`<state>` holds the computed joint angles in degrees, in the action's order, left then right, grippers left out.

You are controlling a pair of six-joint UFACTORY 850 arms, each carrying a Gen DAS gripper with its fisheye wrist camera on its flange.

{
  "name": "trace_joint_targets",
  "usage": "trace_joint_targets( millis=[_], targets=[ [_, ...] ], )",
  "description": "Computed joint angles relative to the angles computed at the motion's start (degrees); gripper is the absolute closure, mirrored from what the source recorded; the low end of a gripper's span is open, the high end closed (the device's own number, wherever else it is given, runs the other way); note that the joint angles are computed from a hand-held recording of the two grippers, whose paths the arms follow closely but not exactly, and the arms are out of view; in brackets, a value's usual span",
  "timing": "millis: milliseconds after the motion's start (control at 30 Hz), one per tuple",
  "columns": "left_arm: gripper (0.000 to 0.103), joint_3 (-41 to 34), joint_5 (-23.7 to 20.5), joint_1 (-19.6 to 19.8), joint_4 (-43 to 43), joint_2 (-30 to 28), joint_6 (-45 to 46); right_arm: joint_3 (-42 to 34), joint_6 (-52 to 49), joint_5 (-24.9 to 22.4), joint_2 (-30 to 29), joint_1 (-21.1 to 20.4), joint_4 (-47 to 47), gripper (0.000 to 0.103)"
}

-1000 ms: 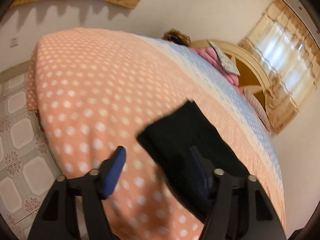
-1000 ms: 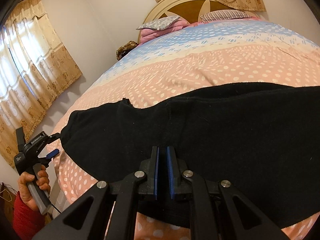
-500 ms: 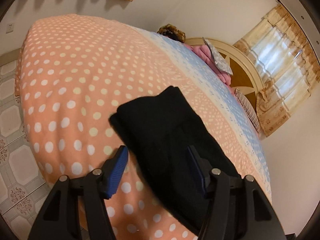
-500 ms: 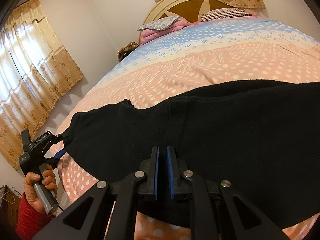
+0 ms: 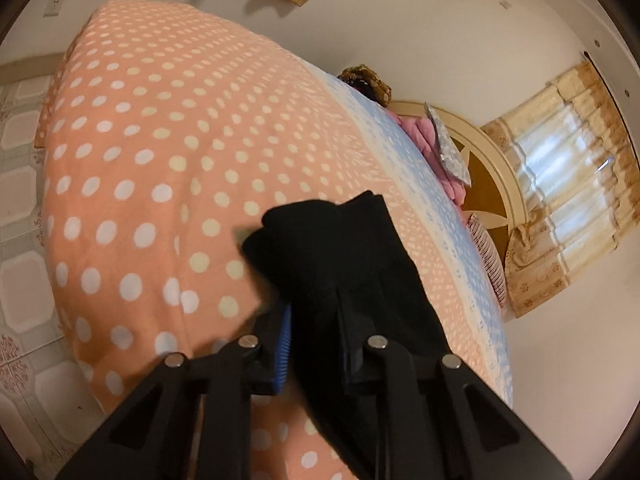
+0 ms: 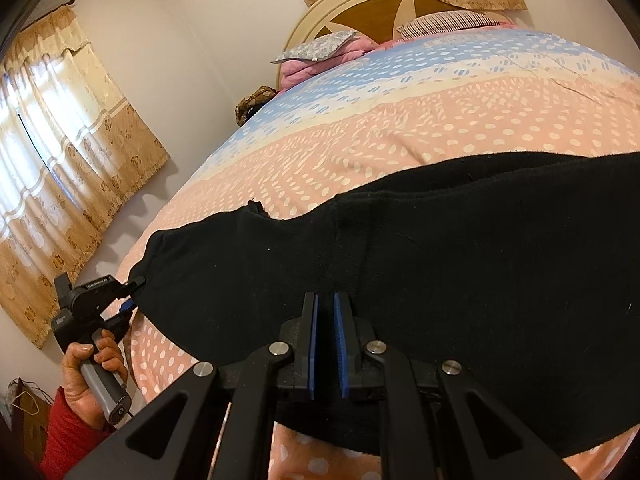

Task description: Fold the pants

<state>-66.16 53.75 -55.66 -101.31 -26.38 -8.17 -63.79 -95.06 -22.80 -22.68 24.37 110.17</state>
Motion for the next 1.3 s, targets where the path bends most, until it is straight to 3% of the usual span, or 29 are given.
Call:
trace_joint_targets(
  millis=[133, 300, 367, 500, 633, 800, 900, 1100, 1200, 1300],
  targets=[
    [0.078, 0.28, 0.87, -0.26, 0.82, -0.13, -4.71, -0.11, 0.5, -0.31, -0.14, -0.18, -0.28, 0.094],
    [0.083, -1.39, 1.06, -0.02, -1.75, -0.62, -0.83, -0.21, 0.96, -0.55, -0.26, -0.25, -0.44, 0.094],
    [0.089, -2.91, 0.88, 0.33, -2.84, -0.93, 4.0, -0.18, 1.1, -0.61, -0.23, -0.29, -0.66, 0.094],
    [0.09, -4.43, 1.4, 0.06, -2.58, -0.92, 11.26, -0.58, 3.51, -0.8, -0.16, -0.48, -3.96, 0.094],
    [0.091, -9.44, 6.12, -1.31, -1.5, -1.88, 24.08, -1.06, 10.63, -3.98, 0.23, -1.97, -9.41, 0.094],
    [0.091, -20.17, 9.73, -4.08, 3.09, -6.45, 42.92, 2.46, 2.98, -5.86, 3.55, -4.85, 2.68, 0.094],
    [0.091, -26.91, 6.32, -5.05, 6.16, -10.26, 51.23, 4.28, 1.43, -7.09, 5.14, -6.95, 6.29, 0.094],
    [0.091, -44.34, -6.23, -6.14, 7.21, -21.33, 68.49, 6.88, 2.51, -7.81, 6.6, -10.31, 8.68, 0.094],
    [0.091, -53.2, -11.15, -6.55, 2.85, -27.55, 78.67, 8.02, 4.99, -9.17, 6.71, -11.96, 8.17, 0.094],
    [0.091, -60.68, -12.16, -6.75, -6.99, -32.92, 90.37, 8.1, 8.82, -10.85, 6.21, -12.9, 4.64, 0.094]
  ],
)
